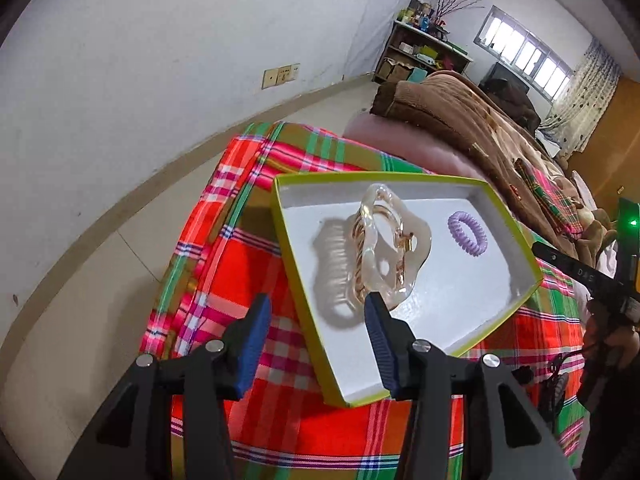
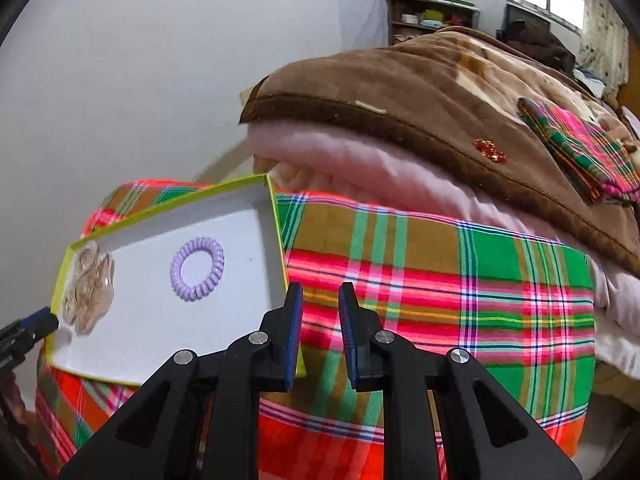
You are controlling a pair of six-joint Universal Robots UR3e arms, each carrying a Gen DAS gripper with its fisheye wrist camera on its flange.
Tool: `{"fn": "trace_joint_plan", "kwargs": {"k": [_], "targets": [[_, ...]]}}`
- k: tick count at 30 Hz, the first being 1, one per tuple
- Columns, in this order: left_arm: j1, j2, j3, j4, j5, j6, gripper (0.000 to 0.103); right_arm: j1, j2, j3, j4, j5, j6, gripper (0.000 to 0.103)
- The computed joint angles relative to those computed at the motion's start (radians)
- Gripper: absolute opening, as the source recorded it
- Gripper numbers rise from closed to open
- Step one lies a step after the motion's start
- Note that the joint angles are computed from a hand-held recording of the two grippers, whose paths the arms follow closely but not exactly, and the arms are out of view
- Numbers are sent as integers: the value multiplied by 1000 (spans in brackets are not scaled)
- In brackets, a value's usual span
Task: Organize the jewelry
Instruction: 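Open both tools to release the clip and tie inside the box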
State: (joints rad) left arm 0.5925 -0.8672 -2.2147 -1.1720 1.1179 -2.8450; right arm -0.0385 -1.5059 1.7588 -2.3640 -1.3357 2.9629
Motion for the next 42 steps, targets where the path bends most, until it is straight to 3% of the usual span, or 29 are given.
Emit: {"fn": "trace_joint_plan", "kwargs": {"k": [1,3,5,8,11,19,31,37,42], "targets": [[7,6,-5,-12,-9,6,50,-3,4,-3,18,7,-1,19],[4,7,-9,-22,-9,-1,50,-33,-49,78,-80,22,65,19],[1,27,-18,-24,-8,1,50,-78,-86,127,-121,94,105,19],[-15,13,-12,-23,3,-6,50,-84,-51,72,-2,196,28,20],[-11,18,-10,-36,-21,1,50,-6,-13,59,-24,100,6,20],[-60,-22,3,-10,-13,-20,51,21,-70,117,-19,10,-6,14],[-199,-138,26,138,64,-104,53,-100,-273,302,-1,95,15,15],[-139,16,9,37,36,-50,55,-172,-453,386,12,145,-8,16],[-62,226,29,-164,-12,40,58,-326,-766,467,219,253,-120,17]]}}
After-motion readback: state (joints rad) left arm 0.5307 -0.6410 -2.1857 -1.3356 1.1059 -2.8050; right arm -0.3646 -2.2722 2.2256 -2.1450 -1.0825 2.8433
